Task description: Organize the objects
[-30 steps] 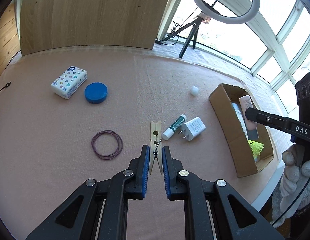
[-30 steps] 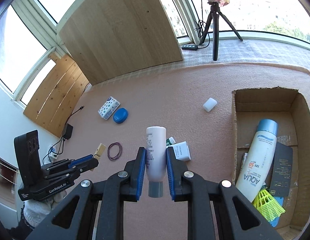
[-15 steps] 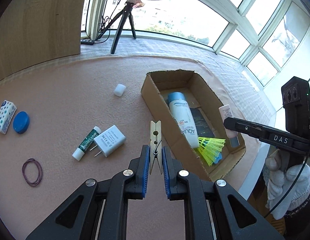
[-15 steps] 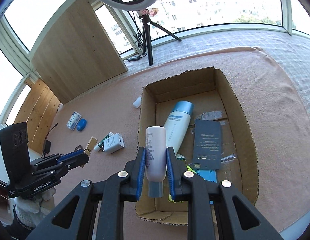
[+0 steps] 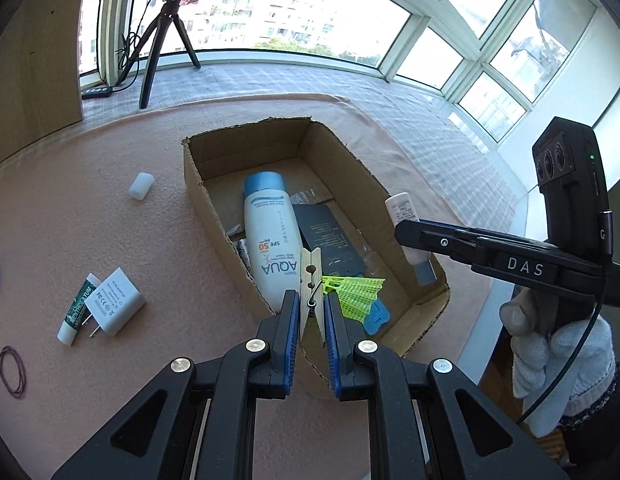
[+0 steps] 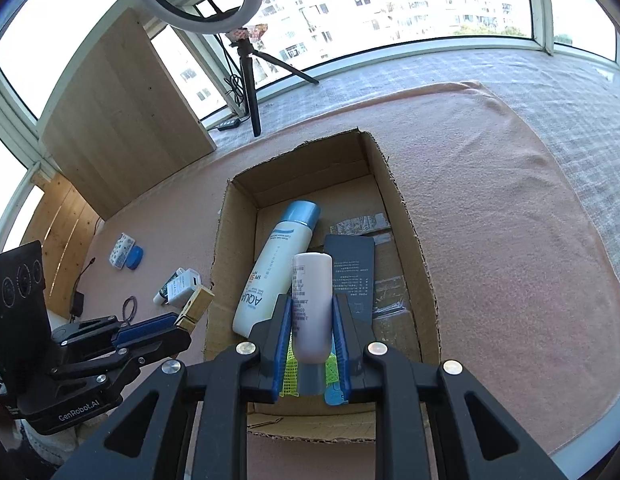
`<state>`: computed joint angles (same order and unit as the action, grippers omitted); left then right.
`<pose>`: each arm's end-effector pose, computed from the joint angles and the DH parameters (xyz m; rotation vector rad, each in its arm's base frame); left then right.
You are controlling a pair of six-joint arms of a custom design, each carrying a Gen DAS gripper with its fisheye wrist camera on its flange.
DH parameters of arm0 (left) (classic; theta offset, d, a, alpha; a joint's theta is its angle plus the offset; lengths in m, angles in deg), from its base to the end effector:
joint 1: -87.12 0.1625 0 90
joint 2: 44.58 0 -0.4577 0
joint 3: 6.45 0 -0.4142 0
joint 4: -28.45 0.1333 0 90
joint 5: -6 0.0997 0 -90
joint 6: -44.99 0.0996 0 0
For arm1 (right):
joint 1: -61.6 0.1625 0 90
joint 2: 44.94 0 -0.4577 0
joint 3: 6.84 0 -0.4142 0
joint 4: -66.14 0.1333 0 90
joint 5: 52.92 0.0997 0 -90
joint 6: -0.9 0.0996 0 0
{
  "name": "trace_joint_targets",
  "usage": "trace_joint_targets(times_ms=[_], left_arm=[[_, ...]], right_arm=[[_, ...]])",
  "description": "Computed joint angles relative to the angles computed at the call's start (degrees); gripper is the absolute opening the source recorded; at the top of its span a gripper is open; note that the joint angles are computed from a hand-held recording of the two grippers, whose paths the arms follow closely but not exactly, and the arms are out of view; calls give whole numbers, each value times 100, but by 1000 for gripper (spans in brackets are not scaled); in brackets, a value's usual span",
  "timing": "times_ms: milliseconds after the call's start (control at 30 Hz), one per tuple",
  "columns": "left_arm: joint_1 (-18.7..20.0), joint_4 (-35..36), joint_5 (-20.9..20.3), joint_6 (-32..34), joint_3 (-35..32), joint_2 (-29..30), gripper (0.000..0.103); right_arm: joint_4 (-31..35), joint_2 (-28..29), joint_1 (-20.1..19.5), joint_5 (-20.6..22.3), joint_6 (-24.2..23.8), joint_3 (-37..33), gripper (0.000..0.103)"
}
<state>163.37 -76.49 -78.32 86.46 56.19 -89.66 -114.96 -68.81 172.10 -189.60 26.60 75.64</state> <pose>-0.0542 -0.8239 0.2581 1.4187 2.7051 0.1041 0.3214 -0.6860 -0.0099 -0.4105 -2.3850 1.0501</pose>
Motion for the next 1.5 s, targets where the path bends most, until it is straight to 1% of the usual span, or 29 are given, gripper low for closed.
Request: trace_joint_targets(times_ms=[33, 67, 100, 133, 167, 200, 467, 767, 933, 1167, 1300, 1400, 1433, 1500], left_arm=[[-4, 35, 22, -32, -8, 10, 24], [-2, -28, 29, -57, 32, -5, 38], [5, -69, 10, -53, 51, -18, 42], [13, -46, 17, -44, 21, -6, 42], [17, -53, 28, -46, 19, -7, 42], [22, -60, 43, -52, 10, -6, 42], [114, -27, 133, -74, -196, 35, 42], [323, 92, 244, -244, -730, 153, 42], [507, 187, 369, -373, -1130, 247, 42], [811, 451, 674, -589, -2003, 543, 42], [939, 602, 790, -622, -2505, 719, 42], [1006, 706, 845, -605, -2866, 848, 42], [1027, 765, 842, -613, -2994, 892, 42], [1065, 847, 843, -610, -3183, 952, 42]], right_arm=[[-44, -22, -14, 23, 14, 38, 19], [-162, -45, -35, 86, 34, 92, 22], [-246, -75, -57, 170, 84, 146, 35], [-333, -92, -70, 216, 120, 184, 44], [-436, -86, -66, 195, 125, 197, 56], [-528, -66, -55, 155, 91, 188, 58], [-343, 91, -39, 314, -36, -129, 58], [-39, 429, 46, 414, -261, -704, 58], [15, 657, 108, 467, -466, -1062, 58], [105, 1074, 192, 606, -815, -1777, 58], [596, 1344, 219, 736, -986, -2403, 58], [1226, 1593, 207, 937, -1061, -3034, 58], [1489, 1670, 179, 1083, -1001, -3252, 58], [1971, 1826, 100, 1521, -922, -3682, 58]])
